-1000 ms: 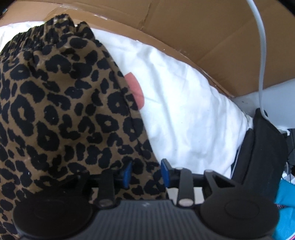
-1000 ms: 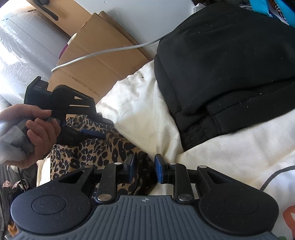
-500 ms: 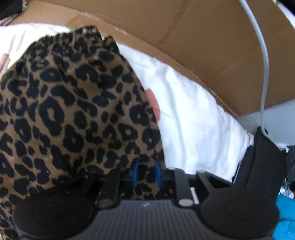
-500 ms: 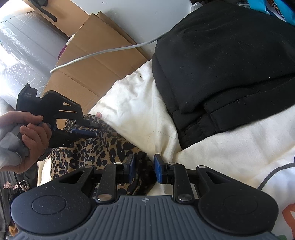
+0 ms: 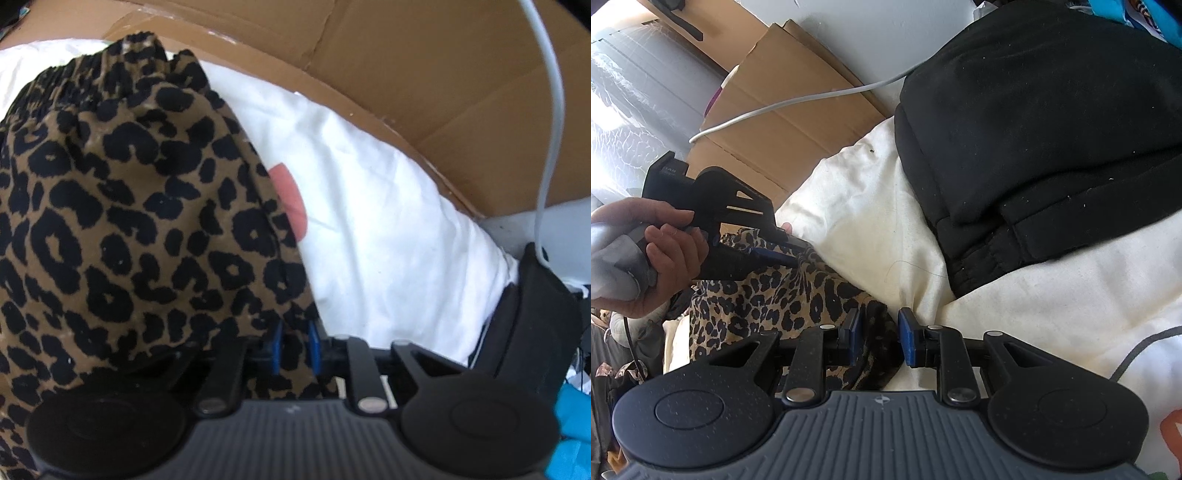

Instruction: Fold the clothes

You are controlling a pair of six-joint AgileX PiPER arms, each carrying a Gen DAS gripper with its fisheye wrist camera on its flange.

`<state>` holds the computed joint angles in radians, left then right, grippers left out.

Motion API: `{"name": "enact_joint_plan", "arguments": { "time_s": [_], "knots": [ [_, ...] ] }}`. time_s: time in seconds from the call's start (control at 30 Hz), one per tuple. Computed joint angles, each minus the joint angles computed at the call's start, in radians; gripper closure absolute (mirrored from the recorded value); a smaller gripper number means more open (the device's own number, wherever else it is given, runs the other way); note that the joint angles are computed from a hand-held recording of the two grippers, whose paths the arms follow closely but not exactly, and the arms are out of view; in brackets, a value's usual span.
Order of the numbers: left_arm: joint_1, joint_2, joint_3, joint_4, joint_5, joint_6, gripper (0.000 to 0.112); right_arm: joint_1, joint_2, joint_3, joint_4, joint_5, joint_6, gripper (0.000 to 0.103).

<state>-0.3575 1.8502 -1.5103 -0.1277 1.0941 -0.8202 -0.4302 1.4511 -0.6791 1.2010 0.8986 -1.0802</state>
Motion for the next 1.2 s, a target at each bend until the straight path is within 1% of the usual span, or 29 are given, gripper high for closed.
{"name": "enact_joint_plan", "arguments": {
  "time_s": [0.13, 0.2, 0.23, 0.47, 0.6, 0.63, 0.67, 0.7, 0.8, 0.83, 0.87, 0.97, 1.1, 1.2],
  "knots": [
    [-0.035, 0.033, -0.049, 0.044, 0.048, 0.018, 0.095, -0.002, 0.0, -0.003, -0.004, 0.005, 0.004, 0.074],
    [-0.038, 0.024, -0.037, 0.049, 0.046, 0.003, 0.103, -0.006, -0.001, -0.004, -0.004, 0.008, 0.003, 0.074],
    [-0.038, 0.016, -0.028, 0.052, 0.047, -0.01, 0.112, -0.008, -0.001, -0.004, -0.004, 0.01, 0.003, 0.074],
    [-0.03, -0.113, 0.109, 0.031, -0.046, -0.021, 0.112, 0.006, -0.025, 0.005, 0.012, 0.0, -0.021, 0.076],
    [-0.024, -0.156, 0.166, 0.002, -0.122, 0.001, 0.112, 0.007, -0.032, 0.009, 0.014, 0.002, -0.038, 0.076],
    [-0.028, -0.153, 0.164, 0.003, -0.133, 0.006, 0.112, 0.005, -0.032, 0.01, 0.015, 0.004, -0.041, 0.079],
    [-0.033, -0.149, 0.155, 0.002, -0.137, 0.007, 0.112, 0.003, -0.031, 0.007, 0.009, 0.009, -0.041, 0.092],
    [-0.038, -0.145, 0.145, 0.002, -0.139, 0.008, 0.112, 0.005, -0.029, 0.001, -0.004, 0.013, -0.036, 0.097],
    [-0.058, -0.142, 0.144, -0.005, -0.166, 0.003, 0.112, 0.005, -0.049, 0.011, -0.011, 0.007, -0.048, 0.097],
    [-0.04, -0.142, 0.133, -0.015, -0.154, 0.028, 0.112, 0.003, -0.051, 0.012, -0.01, 0.006, -0.046, 0.098],
    [-0.019, -0.115, 0.083, -0.026, -0.133, 0.052, 0.112, 0.001, -0.053, 0.013, -0.009, 0.006, -0.044, 0.098],
    [-0.019, -0.1, 0.057, -0.033, -0.127, 0.051, 0.112, -0.002, -0.06, 0.013, -0.025, 0.007, -0.022, 0.098],
    [-0.022, -0.096, 0.062, -0.038, -0.136, 0.052, 0.112, 0.007, -0.073, 0.012, -0.066, -0.007, 0.018, 0.099],
    [-0.026, -0.084, 0.086, -0.034, -0.16, 0.061, 0.112, 0.015, -0.074, 0.001, -0.094, -0.015, 0.048, 0.098]
  ]
}}
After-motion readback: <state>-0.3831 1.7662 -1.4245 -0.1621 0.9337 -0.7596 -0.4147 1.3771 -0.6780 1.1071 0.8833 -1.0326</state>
